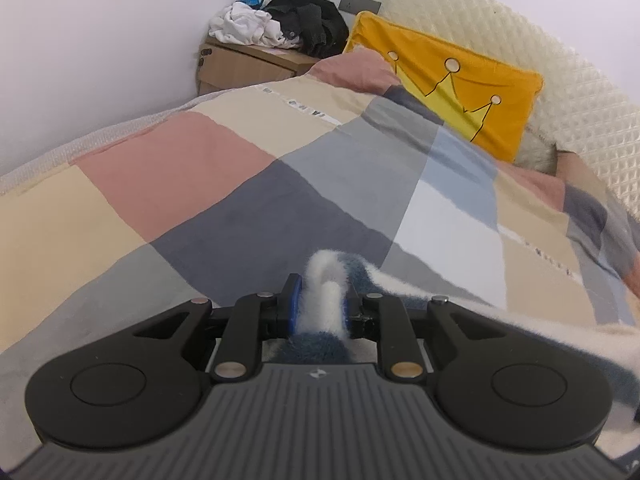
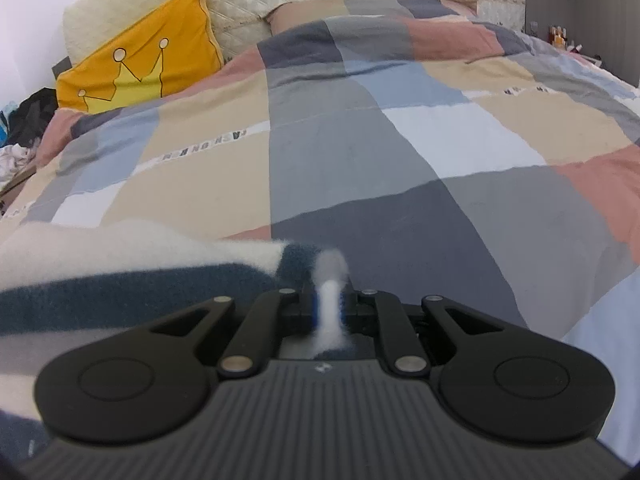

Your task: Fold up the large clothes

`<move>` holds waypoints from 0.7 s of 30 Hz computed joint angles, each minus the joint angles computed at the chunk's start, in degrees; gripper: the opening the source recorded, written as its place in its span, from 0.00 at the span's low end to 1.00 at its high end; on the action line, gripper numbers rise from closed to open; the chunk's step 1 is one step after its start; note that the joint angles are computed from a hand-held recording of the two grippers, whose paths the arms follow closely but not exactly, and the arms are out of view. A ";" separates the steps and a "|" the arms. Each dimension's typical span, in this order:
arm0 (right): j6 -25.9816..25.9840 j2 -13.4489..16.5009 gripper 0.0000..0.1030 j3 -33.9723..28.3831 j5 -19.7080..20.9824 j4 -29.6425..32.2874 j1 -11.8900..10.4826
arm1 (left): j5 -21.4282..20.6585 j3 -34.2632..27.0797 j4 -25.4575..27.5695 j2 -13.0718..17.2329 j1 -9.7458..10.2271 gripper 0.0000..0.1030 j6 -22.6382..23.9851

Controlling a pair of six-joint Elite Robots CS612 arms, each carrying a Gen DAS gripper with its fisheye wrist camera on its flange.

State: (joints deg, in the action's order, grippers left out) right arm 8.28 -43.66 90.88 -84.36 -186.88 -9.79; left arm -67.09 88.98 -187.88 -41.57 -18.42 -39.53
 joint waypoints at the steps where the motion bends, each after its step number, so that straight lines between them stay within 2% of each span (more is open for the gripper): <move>1: 0.28 -0.08 0.12 0.06 0.27 0.20 -0.07 | -0.52 -0.07 0.13 0.08 0.14 0.22 -0.44; 4: 0.91 -0.22 0.13 0.29 0.93 0.49 -0.25 | -2.18 -0.02 0.24 0.00 0.50 0.23 -0.68; 7: 3.27 -0.64 0.14 1.28 3.96 -1.23 -1.06 | -4.13 0.14 -0.07 -0.36 0.80 0.31 0.32; 9: 6.06 -1.05 0.17 1.93 6.91 -1.96 -1.90 | -5.52 0.34 -0.54 -0.72 0.91 0.45 0.39; 10: 6.39 -1.30 0.17 2.13 7.86 -1.99 -2.11 | -5.41 0.49 -0.85 -0.92 0.75 0.49 0.64; 12: 5.81 -1.75 0.18 2.74 7.98 -3.56 -2.12 | -4.56 0.84 -2.18 -1.30 0.35 0.63 1.79; 13: 4.91 -2.00 0.21 2.99 7.39 -4.23 -1.92 | -3.99 1.01 -3.33 -1.44 0.10 0.65 2.45; 14: 4.09 -2.15 0.31 3.12 6.89 -4.81 -1.76 | -3.40 1.33 -5.26 -1.58 -0.20 0.66 3.37; 15: 3.49 -2.27 0.46 3.29 6.76 -5.90 -1.62 | -2.83 1.57 -6.87 -1.72 -0.47 0.67 4.25; 17: 3.34 -2.42 0.56 3.57 7.86 -9.13 -1.53 | -4.06 1.85 -10.24 -1.94 -0.77 0.67 6.61; 21: 1.92 -2.44 0.56 3.32 12.70 -12.82 -1.52 | -10.95 0.51 -13.10 -1.32 -1.29 0.67 11.07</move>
